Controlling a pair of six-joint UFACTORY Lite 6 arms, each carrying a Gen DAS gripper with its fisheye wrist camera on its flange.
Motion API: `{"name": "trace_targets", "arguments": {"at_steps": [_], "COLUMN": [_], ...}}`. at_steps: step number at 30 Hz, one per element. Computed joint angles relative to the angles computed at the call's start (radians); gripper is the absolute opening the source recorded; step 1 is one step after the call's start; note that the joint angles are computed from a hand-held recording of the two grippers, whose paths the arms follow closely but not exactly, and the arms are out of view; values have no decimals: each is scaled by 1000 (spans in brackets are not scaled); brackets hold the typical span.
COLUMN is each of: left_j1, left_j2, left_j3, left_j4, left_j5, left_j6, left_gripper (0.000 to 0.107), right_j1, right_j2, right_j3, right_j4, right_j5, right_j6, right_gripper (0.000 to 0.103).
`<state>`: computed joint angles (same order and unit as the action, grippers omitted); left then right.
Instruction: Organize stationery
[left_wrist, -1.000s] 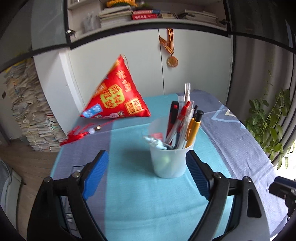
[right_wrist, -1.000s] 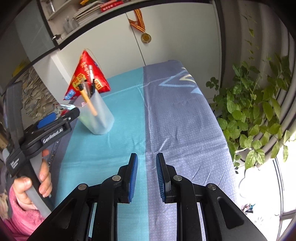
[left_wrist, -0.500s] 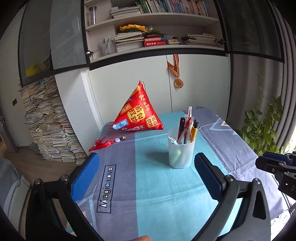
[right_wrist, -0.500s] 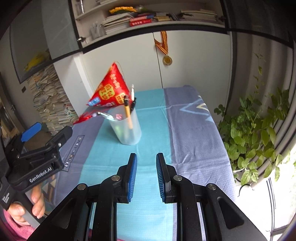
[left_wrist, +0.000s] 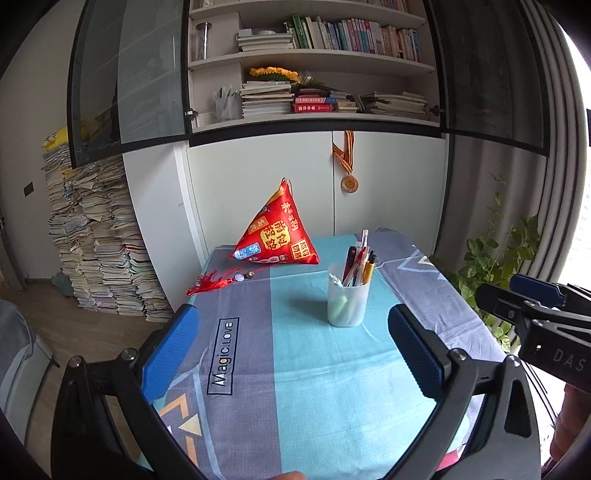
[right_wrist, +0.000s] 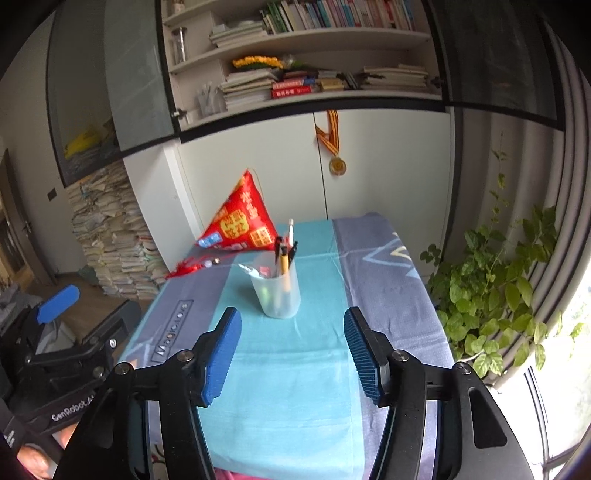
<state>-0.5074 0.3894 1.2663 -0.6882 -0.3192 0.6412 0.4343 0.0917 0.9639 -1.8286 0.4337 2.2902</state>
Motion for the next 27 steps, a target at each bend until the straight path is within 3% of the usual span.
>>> {"name": "trace_targets", "arguments": {"at_steps": [6,10,27], "left_j1": [1,3,0], "left_j2": [-62,-80,-179], "left_j3": [-73,-88,-159], "left_j4": [57,55,76], "left_j5": [-12,-5,-13], "left_j6": [-66,-70,-85], "left_gripper": [102,102,102], "right_j1": [58,85,152], "right_j2": [-36,-64,-138], "right_j3": [-16,-43,-72], "right_j4": [55,51,85], "right_j5": [59,91,157], "right_j6": [-56,-40,-80], "right_gripper": [60,68,69]}}
